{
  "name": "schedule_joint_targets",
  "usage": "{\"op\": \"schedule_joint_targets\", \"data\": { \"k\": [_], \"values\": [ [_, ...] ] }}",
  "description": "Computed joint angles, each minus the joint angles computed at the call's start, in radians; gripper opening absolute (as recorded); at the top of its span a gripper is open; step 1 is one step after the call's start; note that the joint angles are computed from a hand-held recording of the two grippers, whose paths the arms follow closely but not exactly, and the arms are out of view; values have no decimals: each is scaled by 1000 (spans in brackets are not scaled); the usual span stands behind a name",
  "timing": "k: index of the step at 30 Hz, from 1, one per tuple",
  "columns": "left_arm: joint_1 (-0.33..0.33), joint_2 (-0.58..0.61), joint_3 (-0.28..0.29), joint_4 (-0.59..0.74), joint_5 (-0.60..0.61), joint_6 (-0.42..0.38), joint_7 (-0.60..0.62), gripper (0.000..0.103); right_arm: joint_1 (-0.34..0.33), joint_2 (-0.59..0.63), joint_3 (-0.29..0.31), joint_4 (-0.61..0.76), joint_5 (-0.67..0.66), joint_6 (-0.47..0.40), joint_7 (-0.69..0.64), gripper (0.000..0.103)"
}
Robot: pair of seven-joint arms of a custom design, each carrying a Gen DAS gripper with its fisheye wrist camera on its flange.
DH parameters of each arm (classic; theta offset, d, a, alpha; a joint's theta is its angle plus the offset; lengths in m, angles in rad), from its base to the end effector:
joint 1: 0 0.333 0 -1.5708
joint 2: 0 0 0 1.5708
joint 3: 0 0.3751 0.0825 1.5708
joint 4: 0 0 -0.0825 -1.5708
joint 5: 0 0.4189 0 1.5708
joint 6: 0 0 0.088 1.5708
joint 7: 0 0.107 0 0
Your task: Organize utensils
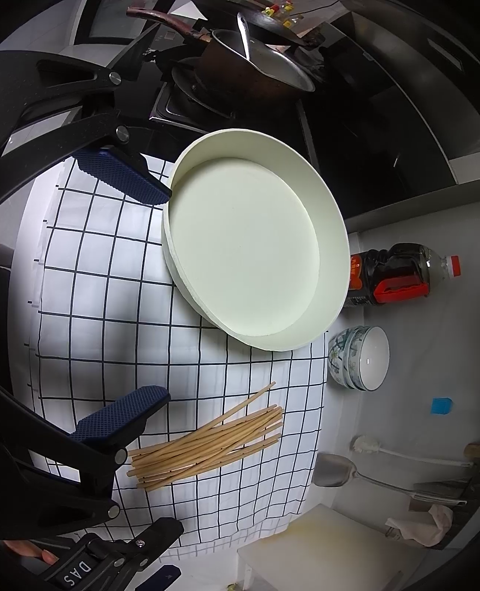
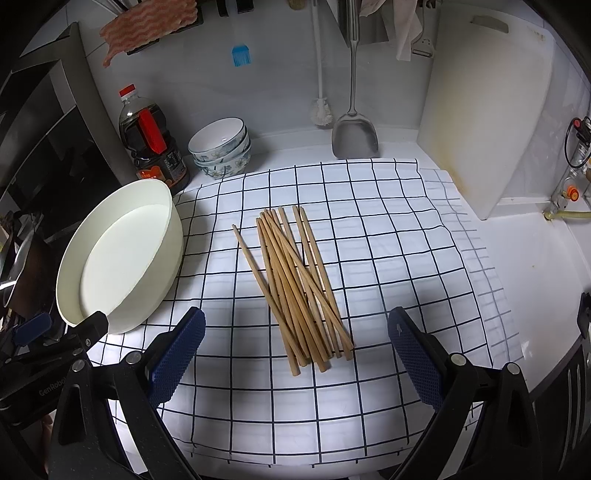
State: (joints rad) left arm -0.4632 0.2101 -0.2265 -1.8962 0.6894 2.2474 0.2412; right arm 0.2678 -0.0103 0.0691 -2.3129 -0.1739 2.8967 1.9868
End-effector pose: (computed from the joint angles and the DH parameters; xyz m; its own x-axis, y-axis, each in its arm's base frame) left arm 0.5309 -0.4030 0.4543 0.2660 -0.9604 -0.0824 -0.8409 -0.1894 -0.5070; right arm 0.5417 0.2007 0.4503 0.1078 -0.9888 -0.1034 -0.8317 -0.0327 -0.5542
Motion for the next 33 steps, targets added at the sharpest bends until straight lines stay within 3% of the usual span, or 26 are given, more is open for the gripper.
{"op": "schedule_joint_targets", "data": {
  "k": [33],
  "values": [
    [1, 9, 4, 5, -11, -3, 1, 97, 8, 21, -3, 9, 44, 8, -50, 95]
  ]
}}
